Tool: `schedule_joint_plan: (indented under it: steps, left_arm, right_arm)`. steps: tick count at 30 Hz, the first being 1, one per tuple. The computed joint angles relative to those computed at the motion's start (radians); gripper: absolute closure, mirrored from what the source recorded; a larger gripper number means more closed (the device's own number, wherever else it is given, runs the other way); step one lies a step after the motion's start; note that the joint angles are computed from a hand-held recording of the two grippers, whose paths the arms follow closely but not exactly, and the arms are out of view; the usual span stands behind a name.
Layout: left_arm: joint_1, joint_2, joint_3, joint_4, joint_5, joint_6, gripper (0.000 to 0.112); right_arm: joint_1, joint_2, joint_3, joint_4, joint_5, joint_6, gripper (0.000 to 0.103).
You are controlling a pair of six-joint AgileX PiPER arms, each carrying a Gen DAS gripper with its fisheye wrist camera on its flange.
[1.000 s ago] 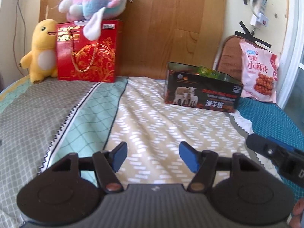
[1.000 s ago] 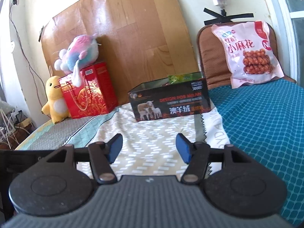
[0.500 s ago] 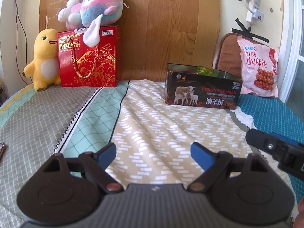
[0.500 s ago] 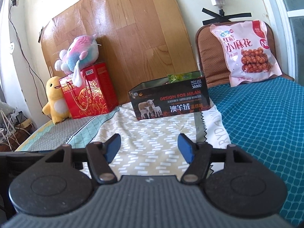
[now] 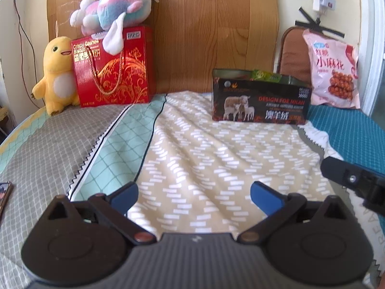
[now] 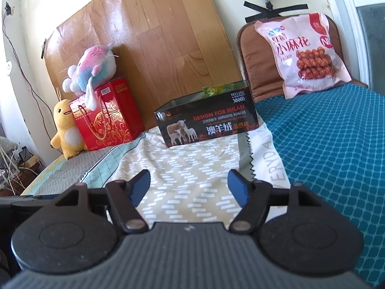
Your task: Organize snacks
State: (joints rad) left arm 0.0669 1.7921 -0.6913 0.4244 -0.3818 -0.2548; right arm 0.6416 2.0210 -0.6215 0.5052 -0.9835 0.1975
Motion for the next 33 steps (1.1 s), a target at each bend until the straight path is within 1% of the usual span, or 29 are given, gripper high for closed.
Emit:
schedule_joint_plan:
  steps: [6,12,15,17,24,29,33]
  left_arm:
    - [-0.043,0.032,-0.041,-0.186,0.080,0.154,0.009]
    - [-0.074,0.041,-0.040,-0.395,0.059,0.350,0.009]
    - [-0.094,0.045,-0.030,-0.526,0.017,0.478,0.009]
    - [-0.104,0.048,-0.025,-0.574,-0.008,0.526,0.009]
    - [-0.117,0.049,-0.002,-0.632,-0.088,0.583,0.009]
    - [-0.137,0.040,0.031,-0.684,-0.171,0.627,0.009]
    - [-0.170,0.042,0.058,-0.749,-0.257,0.692,0.009]
  right_arm:
    - [-0.030,0.013,0.000,-0.039,0.015,0.044,0.028]
    - [-0.056,0.026,-0.001,-0.073,0.020,0.078,0.027]
    - [-0.070,0.032,0.000,-0.090,0.020,0.095,0.027]
    - [-0.073,0.035,0.000,-0.095,0.019,0.102,0.027]
    - [-0.088,0.040,0.001,-0.117,0.017,0.122,0.026]
    - [-0.094,0.042,0.001,-0.130,0.020,0.132,0.026]
    - [-0.095,0.041,0.001,-0.132,0.020,0.134,0.025]
